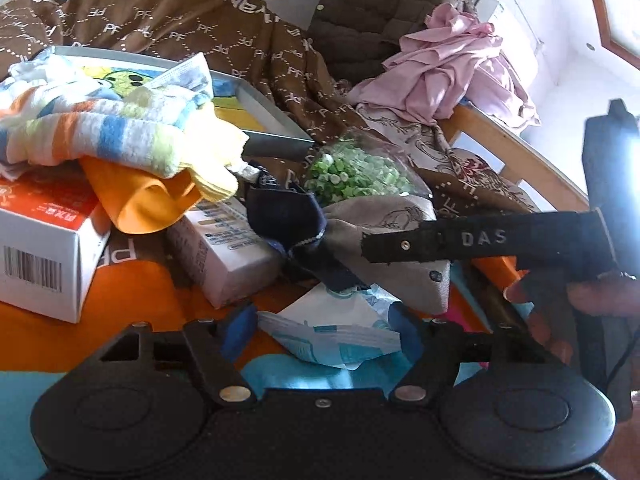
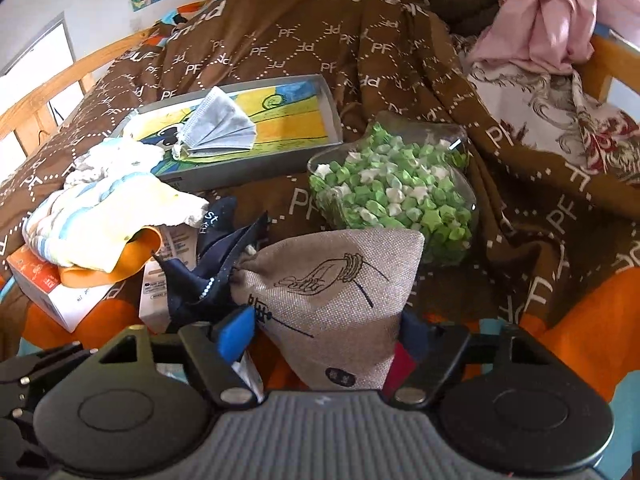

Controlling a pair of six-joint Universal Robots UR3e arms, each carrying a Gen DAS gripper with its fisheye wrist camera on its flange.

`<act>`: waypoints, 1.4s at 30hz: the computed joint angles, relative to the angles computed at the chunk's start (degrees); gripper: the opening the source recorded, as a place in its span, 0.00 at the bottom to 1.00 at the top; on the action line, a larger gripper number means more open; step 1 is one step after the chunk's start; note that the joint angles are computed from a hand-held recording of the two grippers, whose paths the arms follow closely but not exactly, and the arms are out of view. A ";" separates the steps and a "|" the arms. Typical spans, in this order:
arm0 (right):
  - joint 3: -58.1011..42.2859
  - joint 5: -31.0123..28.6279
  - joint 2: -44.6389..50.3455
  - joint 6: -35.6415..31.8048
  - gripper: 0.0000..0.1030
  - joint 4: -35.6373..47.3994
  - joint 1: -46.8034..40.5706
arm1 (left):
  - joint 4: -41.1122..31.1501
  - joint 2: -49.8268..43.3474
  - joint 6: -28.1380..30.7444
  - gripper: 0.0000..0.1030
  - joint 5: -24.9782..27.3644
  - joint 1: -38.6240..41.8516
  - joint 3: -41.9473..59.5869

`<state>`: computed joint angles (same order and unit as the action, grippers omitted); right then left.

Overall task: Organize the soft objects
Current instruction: 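Grasp the beige drawstring pouch with the right gripper while the left grasps the white packet, then carry the pouch and the packet to the tray and lower them in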

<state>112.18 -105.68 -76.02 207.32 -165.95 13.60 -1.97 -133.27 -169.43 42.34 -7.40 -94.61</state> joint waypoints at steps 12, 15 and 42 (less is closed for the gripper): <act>-0.71 1.06 0.33 -0.52 0.39 0.87 0.47 | -9.21 1.34 8.89 0.71 -3.60 -0.52 0.42; -0.79 0.71 0.23 -0.45 0.29 0.84 0.71 | -9.38 1.69 10.39 0.69 -3.42 -0.88 -0.09; 9.29 -19.99 -7.50 2.43 0.17 -19.49 10.68 | 16.18 10.16 -5.28 0.67 -7.61 3.52 -11.50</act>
